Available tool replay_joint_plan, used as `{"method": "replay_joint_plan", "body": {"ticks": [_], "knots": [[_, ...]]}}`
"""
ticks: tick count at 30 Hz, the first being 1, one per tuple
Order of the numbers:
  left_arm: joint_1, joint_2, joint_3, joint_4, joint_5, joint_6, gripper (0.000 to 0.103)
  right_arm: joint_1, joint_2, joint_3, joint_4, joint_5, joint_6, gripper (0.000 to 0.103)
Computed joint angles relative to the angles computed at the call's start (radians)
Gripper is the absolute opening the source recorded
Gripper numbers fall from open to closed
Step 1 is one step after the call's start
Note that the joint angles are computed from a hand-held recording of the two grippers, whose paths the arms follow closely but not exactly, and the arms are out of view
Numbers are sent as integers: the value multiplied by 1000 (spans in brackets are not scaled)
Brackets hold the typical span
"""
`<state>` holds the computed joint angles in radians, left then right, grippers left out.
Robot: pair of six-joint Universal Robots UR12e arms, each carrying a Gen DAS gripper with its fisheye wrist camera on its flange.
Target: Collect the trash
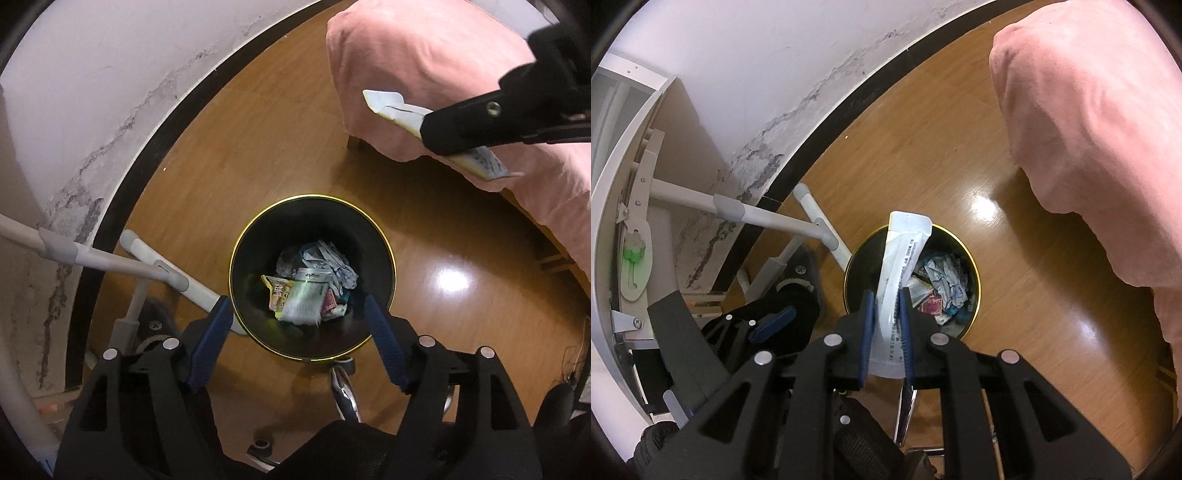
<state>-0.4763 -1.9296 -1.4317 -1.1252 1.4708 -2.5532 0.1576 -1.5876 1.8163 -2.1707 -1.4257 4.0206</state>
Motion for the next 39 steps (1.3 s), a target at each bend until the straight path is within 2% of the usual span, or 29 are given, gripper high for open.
{"method": "replay_joint_plan", "body": {"ticks": [4, 5, 6, 8, 12, 14, 19, 22, 23, 24, 25, 27, 29, 31, 33, 36, 39], "knots": [[2, 10, -6, 7, -4, 7, 77, -3, -1, 2, 1, 6, 3, 15], [2, 12, -6, 8, -5, 8, 78, -2, -2, 3, -1, 6, 5, 22], [2, 17, -8, 8, -9, 13, 80, -3, -3, 4, -5, 7, 7, 40], [1, 26, -14, 13, -13, 23, 84, 2, -8, 3, -8, -16, 12, 59], [-3, 54, -25, 8, -31, 66, 89, 5, -39, 11, -25, -66, 39, 65], [-3, 71, -32, 5, -47, 97, 91, 12, -67, 12, -16, -127, 55, 69], [20, 126, -9, -108, -158, 165, 91, 51, -118, -24, 23, -291, 80, 76], [71, 167, 24, -216, -272, 210, 92, 103, -108, -85, -24, -381, 21, 87], [92, 183, 28, -228, -311, 220, 92, 123, -95, -112, -34, -412, -5, 91], [128, 214, 20, -200, -362, 227, 95, 143, -76, -144, -51, -440, -39, 95], [148, 231, 12, -169, -381, 221, 96, 166, -50, -183, -71, -466, -78, 96], [203, 266, -7, -60, -404, 174, 96, 200, 3, -250, -110, -489, -150, 96], [255, 283, -20, 66, -378, 68, 97, 232, 73, -329, -159, -475, -234, 96], [308, 289, -30, 206, -288, -84, 97, 258, 141, -405, -180, -461, -305, 96], [354, 292, -34, 291, -199, -216, 97, 284, 205, -481, -174, -463, -364, 96], [423, 298, -38, 336, -111, -361, 97, 324, 297, -594, -167, -436, -462, 96], [470, 311, -61, 368, -24, -442, 97, 348, 343, -649, -193, -407, -510, 96]]}}
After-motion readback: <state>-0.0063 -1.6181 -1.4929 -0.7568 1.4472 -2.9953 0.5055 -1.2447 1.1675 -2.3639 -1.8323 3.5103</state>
